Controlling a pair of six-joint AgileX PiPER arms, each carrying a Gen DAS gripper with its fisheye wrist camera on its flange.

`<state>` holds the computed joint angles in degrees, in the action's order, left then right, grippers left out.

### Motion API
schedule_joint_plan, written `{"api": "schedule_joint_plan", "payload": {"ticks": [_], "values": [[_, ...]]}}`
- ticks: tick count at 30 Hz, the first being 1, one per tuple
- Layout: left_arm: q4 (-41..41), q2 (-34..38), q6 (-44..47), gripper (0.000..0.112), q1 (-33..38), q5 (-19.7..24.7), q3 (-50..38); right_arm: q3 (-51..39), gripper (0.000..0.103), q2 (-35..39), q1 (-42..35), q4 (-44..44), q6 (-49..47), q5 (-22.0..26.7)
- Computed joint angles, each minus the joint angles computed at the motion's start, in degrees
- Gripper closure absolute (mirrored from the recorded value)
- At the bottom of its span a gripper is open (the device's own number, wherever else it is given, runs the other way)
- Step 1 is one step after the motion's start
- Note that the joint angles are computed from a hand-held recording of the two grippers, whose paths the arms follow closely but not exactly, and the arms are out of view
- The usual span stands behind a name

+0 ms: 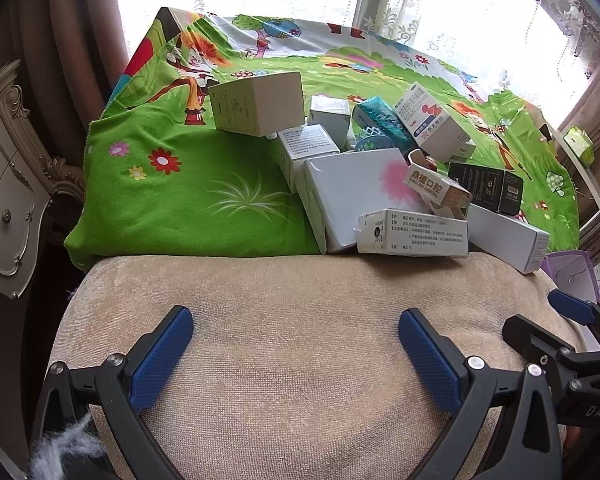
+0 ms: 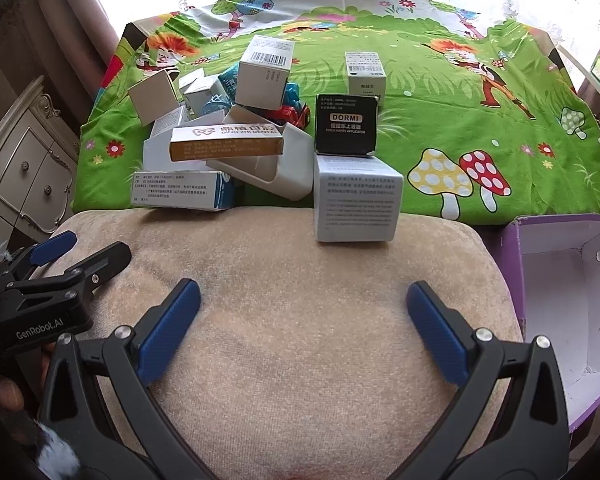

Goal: Organize rigid objects
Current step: 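Grasp the small white box with the left tool while the right tool grasps the black DORMI box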

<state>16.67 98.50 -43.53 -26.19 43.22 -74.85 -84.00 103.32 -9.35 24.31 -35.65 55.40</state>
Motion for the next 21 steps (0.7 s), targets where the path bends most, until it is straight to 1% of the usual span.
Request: {"api": "schedule_joint_plan", "payload": {"ticks": [3,6,9,11,13,16,17,19,21], "values": [[0.70,-0.73,-0.91,0.009,-0.12,-1.14,0.90,-0.06,0.000,0.17,-1.10,2.35,-2.07,0.47],[2.17,-2.26,-2.08,0.010,-0.76,-3.74,2.74,0.22,0.000,0.10,-2.57,5.35,-3.50,0.59],[3.19,-3.46,-1.78,0.013,-1.67,-5.86,3.78,0.37,0.000,-0.08,-3.76,8.01,-4.33,0.13],[2.90,-4.04,-0.69,0.018,-1.88,-7.33,4.04,-0.29,0.000,0.15,-4.49,9.02,-3.80,-0.02],[0.20,-4.58,2.85,0.024,-1.41,-9.17,4.02,-1.07,0.000,0.50,-5.10,9.30,-2.83,-0.82],[-5.17,-4.63,10.04,0.025,-0.73,-11.07,2.89,-3.13,0.000,1.81,-5.80,9.82,-1.81,-0.52],[-8.22,-4.29,13.76,0.026,-0.14,-11.46,2.00,-3.77,0.000,2.15,-5.81,10.13,-1.89,-0.50],[-12.02,-3.23,18.62,0.030,0.70,-11.48,-0.28,-5.20,0.000,2.65,-5.41,10.59,-2.26,-0.84],[-15.64,-1.43,23.93,0.032,1.53,-11.12,-3.51,-6.66,0.000,3.11,-4.67,10.29,-2.36,-2.14]]}}
